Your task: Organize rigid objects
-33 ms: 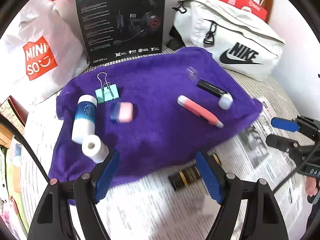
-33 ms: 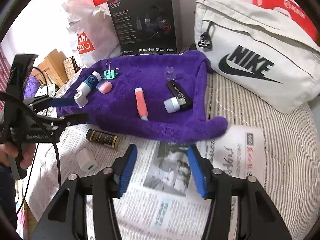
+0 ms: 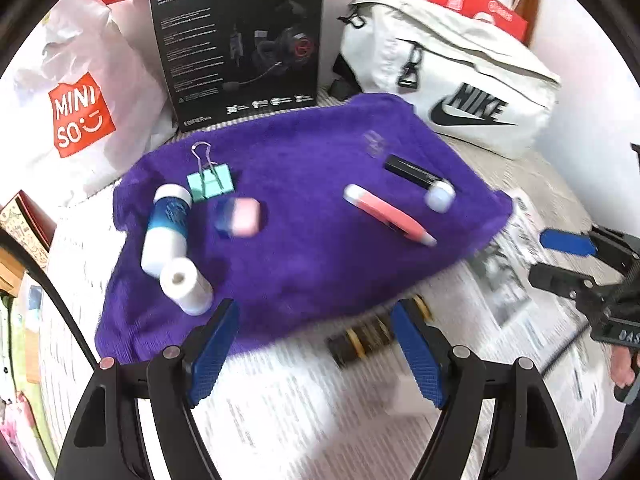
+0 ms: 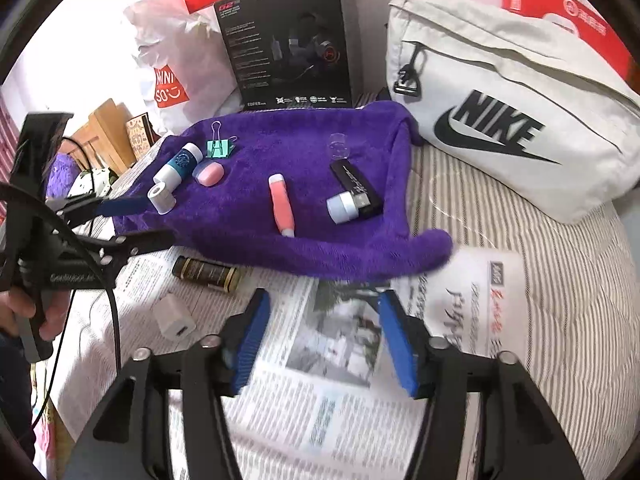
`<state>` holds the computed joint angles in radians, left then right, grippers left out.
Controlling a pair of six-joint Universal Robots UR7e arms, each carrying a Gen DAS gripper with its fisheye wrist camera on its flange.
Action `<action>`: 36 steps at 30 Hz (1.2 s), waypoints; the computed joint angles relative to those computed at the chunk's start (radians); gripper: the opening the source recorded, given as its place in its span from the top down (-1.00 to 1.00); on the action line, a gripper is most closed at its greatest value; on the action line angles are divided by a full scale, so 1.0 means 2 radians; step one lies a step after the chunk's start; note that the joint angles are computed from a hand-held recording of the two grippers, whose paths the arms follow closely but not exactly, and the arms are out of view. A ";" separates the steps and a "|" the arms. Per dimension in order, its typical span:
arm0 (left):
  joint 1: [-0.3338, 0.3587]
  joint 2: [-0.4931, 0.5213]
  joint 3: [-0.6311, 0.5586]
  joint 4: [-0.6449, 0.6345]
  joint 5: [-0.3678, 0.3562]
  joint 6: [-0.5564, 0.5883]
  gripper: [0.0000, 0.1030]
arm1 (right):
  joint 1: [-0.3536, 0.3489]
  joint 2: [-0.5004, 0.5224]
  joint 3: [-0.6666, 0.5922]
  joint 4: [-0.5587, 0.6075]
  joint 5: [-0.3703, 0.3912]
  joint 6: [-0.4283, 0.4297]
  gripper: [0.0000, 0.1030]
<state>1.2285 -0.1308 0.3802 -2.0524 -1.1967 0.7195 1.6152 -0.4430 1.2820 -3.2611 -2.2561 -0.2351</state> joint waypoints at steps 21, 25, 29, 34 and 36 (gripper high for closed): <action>0.006 -0.097 0.231 -0.111 -0.012 0.050 -0.46 | -0.003 -0.030 0.108 -0.075 -0.007 0.065 -0.18; 0.009 -0.092 0.225 -0.105 -0.017 0.051 -0.27 | -0.003 -0.029 0.110 -0.073 -0.013 0.066 -0.18; 0.011 -0.088 0.219 -0.099 -0.023 0.053 -0.03 | -0.003 -0.031 0.112 -0.076 -0.008 0.066 -0.18; 0.010 -0.092 0.227 -0.104 -0.023 0.061 0.17 | -0.004 -0.028 0.109 -0.068 -0.002 0.068 -0.18; 0.010 -0.092 0.227 -0.102 -0.026 0.059 0.18 | -0.005 -0.026 0.107 -0.063 0.002 0.071 -0.18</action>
<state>1.2482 -0.3155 0.8349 -2.2566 -1.2485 0.8377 1.6060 -0.4946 1.4953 -3.3878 -2.2520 -0.0936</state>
